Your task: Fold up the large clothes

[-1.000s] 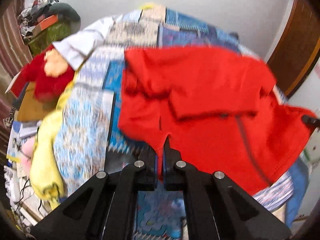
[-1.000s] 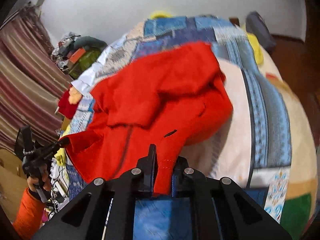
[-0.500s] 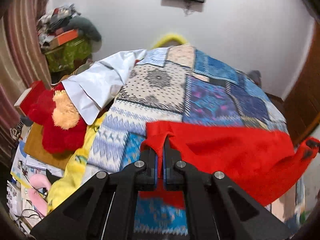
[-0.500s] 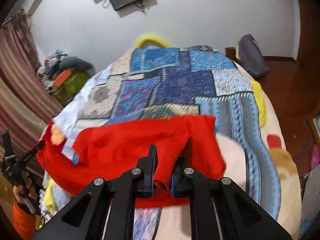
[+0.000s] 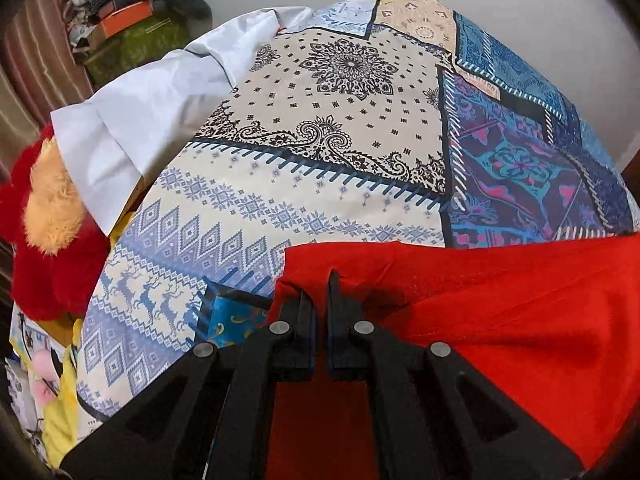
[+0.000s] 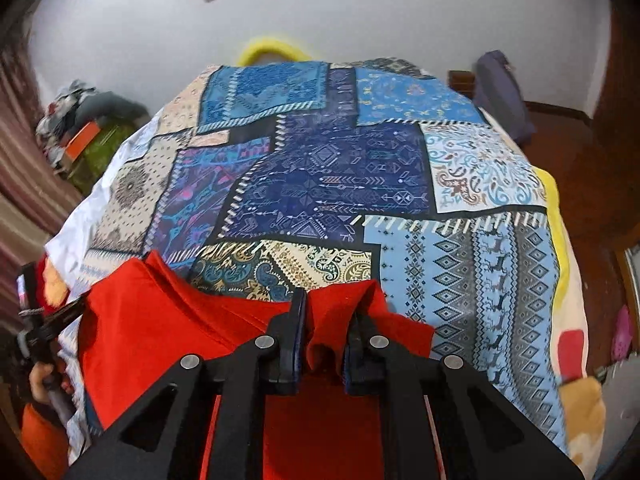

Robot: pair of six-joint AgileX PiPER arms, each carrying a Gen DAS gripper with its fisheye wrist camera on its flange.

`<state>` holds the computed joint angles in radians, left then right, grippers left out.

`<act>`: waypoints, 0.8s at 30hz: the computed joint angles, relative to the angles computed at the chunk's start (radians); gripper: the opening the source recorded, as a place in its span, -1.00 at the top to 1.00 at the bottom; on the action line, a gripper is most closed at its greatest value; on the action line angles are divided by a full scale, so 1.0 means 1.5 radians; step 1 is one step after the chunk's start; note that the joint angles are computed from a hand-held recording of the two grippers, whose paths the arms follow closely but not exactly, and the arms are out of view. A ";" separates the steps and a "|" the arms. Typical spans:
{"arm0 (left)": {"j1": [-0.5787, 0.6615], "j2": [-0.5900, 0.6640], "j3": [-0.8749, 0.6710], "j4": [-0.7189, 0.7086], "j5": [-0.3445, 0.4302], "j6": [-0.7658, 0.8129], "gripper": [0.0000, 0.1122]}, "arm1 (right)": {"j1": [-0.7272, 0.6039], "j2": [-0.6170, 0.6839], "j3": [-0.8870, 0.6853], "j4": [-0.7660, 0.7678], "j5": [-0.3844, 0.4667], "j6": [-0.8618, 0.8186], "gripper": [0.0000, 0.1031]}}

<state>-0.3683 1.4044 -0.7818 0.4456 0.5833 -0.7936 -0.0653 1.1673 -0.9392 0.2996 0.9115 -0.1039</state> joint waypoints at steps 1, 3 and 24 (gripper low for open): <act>0.001 -0.003 0.000 -0.003 0.003 0.007 0.92 | -0.021 0.000 -0.006 0.022 0.019 -0.035 0.81; 0.004 -0.003 -0.010 -0.009 0.025 0.018 0.79 | -0.043 -0.004 -0.024 0.027 0.057 -0.063 0.81; -0.190 -0.100 -0.052 0.017 0.157 0.024 -0.39 | 0.212 0.004 -0.051 -0.357 0.089 0.272 0.81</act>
